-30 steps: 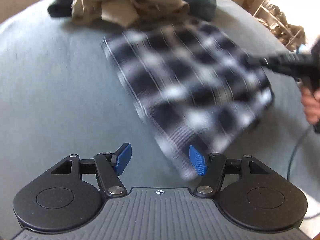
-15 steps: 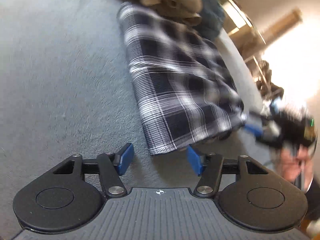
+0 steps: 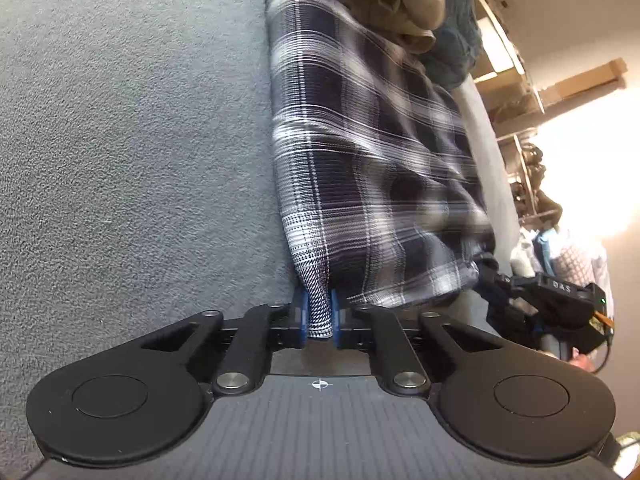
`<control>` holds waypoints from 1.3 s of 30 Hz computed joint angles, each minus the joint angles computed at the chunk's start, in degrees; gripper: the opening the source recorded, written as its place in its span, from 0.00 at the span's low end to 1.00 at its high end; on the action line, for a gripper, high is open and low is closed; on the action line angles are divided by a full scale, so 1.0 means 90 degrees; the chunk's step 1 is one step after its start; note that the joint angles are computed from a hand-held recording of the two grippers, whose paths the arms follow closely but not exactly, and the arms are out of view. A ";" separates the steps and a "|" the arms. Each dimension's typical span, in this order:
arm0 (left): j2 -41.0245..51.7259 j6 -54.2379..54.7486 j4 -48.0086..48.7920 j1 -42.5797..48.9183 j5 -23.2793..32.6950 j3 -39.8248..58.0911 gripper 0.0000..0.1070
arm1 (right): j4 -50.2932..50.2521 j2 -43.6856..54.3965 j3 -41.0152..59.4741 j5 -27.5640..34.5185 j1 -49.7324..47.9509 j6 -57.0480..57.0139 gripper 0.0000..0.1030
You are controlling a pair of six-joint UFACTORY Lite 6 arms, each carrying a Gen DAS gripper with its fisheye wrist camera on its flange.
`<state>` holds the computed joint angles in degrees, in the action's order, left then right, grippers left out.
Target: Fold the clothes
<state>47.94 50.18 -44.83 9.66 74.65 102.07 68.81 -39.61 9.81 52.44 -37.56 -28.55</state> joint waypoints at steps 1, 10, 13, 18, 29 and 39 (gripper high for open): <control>0.0021 -0.0018 0.0019 0.0025 0.0074 0.0021 0.05 | -0.0090 0.0036 0.0001 -0.0029 -0.0044 -0.0035 0.06; -0.0435 0.1170 -0.0067 0.0139 -0.0442 -0.0916 0.05 | -0.1945 -0.0354 0.0243 0.0228 -0.0734 0.0735 0.13; -0.0384 0.1383 -0.0140 0.0248 -0.0396 -0.0952 0.05 | -0.2924 -0.1369 0.0652 0.0645 -0.0914 0.1449 0.15; -0.0172 0.1457 -0.0213 0.0434 -0.0095 -0.0693 0.12 | -0.3985 -0.1137 0.1913 -0.0799 0.2151 0.2997 0.15; 0.0164 0.1025 -0.0253 0.0324 -0.0438 0.0084 0.41 | -0.6966 0.5864 0.7258 -0.3433 0.6686 0.4551 0.16; -0.0074 0.1325 -0.0094 0.0174 -0.0642 -0.0231 0.39 | -0.8214 1.0049 1.1740 -0.2548 0.6369 0.5969 0.13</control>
